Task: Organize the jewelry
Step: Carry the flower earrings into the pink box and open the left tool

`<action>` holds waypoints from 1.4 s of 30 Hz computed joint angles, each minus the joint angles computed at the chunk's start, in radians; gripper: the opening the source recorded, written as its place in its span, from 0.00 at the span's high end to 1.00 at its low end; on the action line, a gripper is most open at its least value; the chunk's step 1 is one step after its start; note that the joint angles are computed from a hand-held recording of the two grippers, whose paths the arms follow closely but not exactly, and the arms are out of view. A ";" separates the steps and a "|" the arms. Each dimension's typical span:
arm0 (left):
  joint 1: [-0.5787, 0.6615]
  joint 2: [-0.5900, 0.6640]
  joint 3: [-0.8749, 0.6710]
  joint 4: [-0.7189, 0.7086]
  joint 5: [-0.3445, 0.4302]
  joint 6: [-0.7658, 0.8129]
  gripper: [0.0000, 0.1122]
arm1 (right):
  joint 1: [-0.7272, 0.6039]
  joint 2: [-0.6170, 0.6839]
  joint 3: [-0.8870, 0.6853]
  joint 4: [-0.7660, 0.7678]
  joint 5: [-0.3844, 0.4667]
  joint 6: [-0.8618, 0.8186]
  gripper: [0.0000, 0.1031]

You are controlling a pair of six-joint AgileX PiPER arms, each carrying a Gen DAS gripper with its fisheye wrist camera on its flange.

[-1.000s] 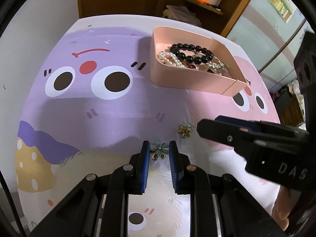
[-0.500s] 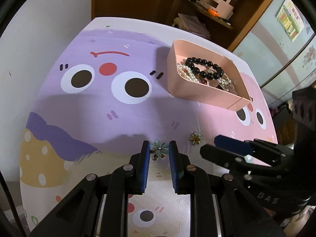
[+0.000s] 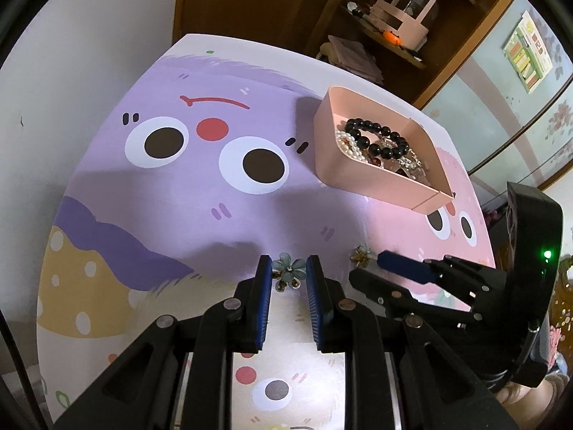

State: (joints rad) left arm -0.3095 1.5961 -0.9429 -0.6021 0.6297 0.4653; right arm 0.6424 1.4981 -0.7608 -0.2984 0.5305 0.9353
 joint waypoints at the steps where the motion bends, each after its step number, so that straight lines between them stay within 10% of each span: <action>1: 0.002 0.000 0.002 -0.005 0.001 0.006 0.85 | 0.007 0.013 -0.015 -0.023 0.015 0.019 0.64; 13: -0.001 0.010 -0.012 -0.011 0.011 0.018 0.85 | 0.098 0.085 -0.113 -0.201 0.181 0.176 0.82; 23: -0.077 0.005 -0.133 0.028 0.072 -0.042 0.85 | -0.031 -0.208 -0.001 -0.051 0.143 0.054 0.82; 30: -0.140 0.155 -0.447 0.067 0.203 -0.134 0.85 | -0.341 -0.313 -0.041 0.226 0.117 -0.314 0.82; 42: -0.211 0.602 -1.093 0.191 0.457 -0.437 0.85 | -0.663 -0.009 -0.227 0.713 0.072 -0.804 0.82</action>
